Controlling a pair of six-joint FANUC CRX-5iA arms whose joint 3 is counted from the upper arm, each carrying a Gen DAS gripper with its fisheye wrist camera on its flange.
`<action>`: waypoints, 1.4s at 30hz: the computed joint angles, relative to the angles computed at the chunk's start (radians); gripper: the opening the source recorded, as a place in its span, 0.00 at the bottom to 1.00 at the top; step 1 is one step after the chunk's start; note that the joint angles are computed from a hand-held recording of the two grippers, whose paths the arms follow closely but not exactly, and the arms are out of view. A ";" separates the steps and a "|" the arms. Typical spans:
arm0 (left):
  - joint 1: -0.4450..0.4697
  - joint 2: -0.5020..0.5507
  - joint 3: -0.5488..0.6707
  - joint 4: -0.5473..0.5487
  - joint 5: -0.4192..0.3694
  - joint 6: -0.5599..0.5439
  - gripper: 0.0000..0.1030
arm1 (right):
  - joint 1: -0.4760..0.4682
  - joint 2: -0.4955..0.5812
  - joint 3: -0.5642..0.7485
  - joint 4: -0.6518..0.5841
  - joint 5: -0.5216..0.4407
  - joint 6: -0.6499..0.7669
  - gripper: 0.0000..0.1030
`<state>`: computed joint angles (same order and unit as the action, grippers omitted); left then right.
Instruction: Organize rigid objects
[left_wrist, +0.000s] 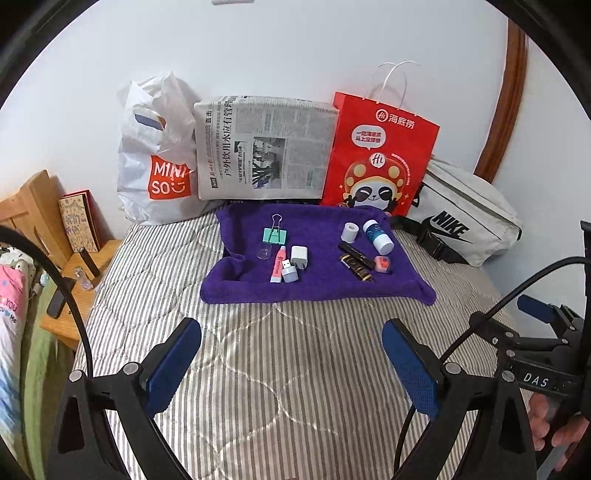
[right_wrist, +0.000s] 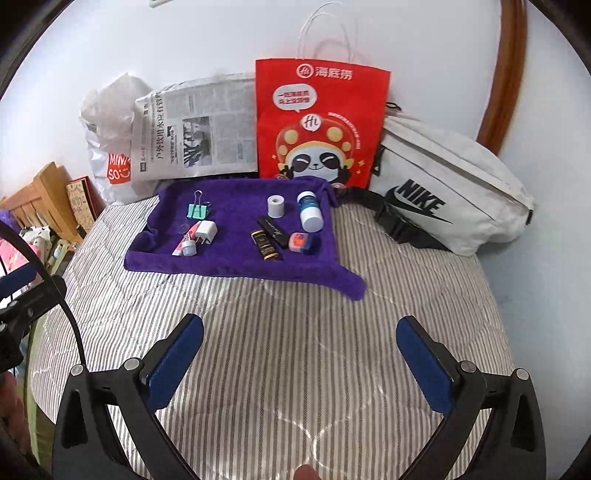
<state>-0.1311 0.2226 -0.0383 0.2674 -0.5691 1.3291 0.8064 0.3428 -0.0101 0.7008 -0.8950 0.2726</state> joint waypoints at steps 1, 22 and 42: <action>-0.001 -0.005 -0.005 0.001 0.001 -0.002 0.96 | 0.003 -0.007 -0.008 0.007 -0.002 -0.007 1.00; -0.007 -0.039 -0.035 -0.005 0.000 -0.002 0.96 | 0.020 -0.054 -0.063 0.013 -0.012 -0.019 1.00; -0.020 -0.034 -0.013 -0.052 -0.027 0.048 0.96 | 0.016 -0.073 -0.087 0.018 0.000 -0.032 1.00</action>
